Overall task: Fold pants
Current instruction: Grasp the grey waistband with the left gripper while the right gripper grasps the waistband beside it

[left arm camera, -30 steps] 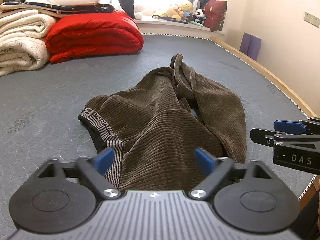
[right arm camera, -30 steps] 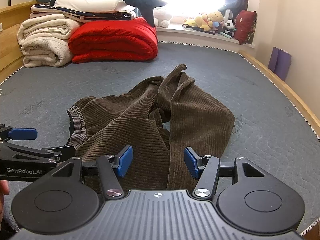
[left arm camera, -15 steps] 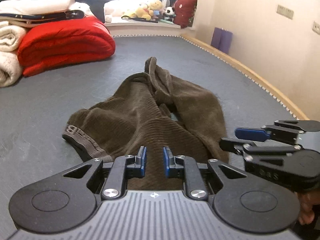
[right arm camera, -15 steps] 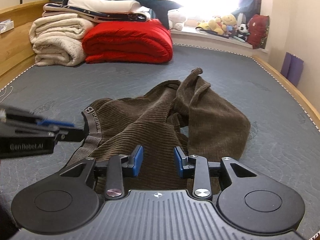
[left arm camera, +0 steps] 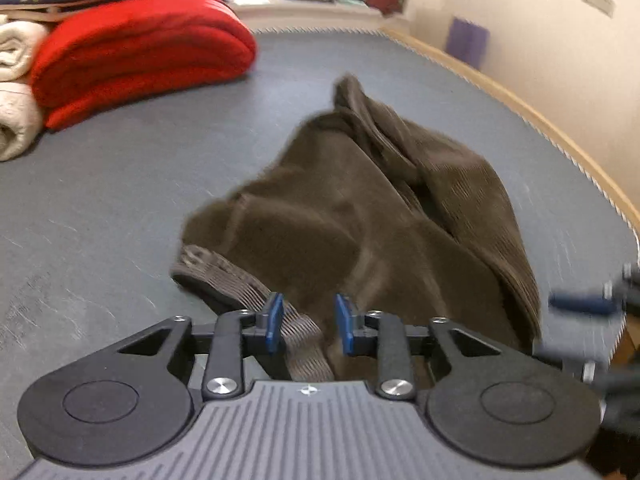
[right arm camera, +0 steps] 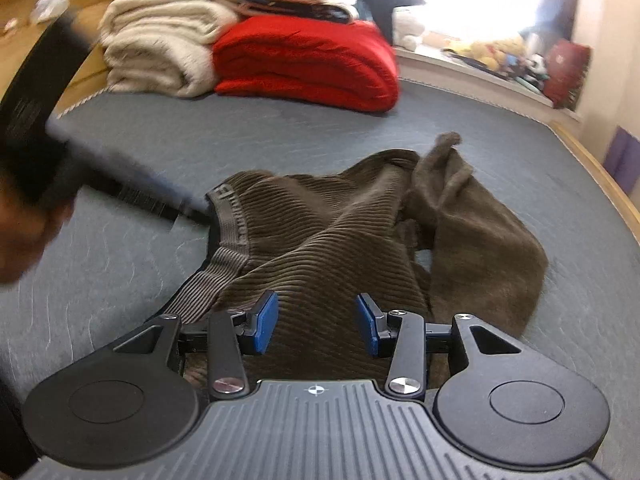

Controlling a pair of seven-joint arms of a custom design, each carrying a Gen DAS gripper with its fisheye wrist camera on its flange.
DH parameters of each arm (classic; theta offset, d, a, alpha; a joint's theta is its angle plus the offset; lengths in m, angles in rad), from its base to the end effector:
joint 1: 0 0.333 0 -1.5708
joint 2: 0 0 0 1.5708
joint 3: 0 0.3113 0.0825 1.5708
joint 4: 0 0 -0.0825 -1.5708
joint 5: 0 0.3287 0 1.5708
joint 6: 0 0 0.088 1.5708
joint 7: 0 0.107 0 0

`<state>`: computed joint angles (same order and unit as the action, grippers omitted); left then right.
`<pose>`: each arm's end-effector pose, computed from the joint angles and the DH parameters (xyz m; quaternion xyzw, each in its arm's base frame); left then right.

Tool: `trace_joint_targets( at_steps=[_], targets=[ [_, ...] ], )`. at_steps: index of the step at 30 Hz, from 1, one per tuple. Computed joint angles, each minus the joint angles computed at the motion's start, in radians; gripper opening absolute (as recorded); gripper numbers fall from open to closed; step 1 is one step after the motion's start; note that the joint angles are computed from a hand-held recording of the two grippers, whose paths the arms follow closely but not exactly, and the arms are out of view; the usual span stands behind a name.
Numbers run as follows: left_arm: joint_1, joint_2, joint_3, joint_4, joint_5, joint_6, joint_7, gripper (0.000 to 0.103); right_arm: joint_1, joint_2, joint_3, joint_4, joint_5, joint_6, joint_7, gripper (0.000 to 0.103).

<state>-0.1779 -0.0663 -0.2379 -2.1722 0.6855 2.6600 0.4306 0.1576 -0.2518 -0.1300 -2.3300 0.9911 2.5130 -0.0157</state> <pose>0.4626 -0.2265 0.5010 -0.7236 0.5956 -0.2530 0.2400 0.4533 0.0019 0.5029 -0.8606 0.2983 -0.1808 0.3710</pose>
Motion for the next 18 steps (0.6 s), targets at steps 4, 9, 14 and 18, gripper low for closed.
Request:
trace_joint_targets(
  at_steps=[4,9,14,18],
  targets=[
    [0.044,-0.028,0.057,-0.065,-0.180,0.071,0.046,0.023,0.024,-0.006,0.014,-0.020,-0.007,-0.008,-0.059,0.045],
    [0.067,-0.014,0.100,-0.148,-0.516,0.165,0.199,0.023,0.038,-0.013,0.027,-0.035,-0.102,-0.113,-0.091,0.045],
    [0.049,0.026,0.103,-0.191,-0.851,0.281,0.385,0.031,0.069,-0.041,0.053,-0.098,-0.198,-0.137,-0.192,0.050],
    [0.045,0.087,0.081,-0.161,-1.062,0.335,0.529,0.045,0.103,-0.046,0.071,-0.149,-0.231,-0.085,-0.252,0.059]
  ],
)
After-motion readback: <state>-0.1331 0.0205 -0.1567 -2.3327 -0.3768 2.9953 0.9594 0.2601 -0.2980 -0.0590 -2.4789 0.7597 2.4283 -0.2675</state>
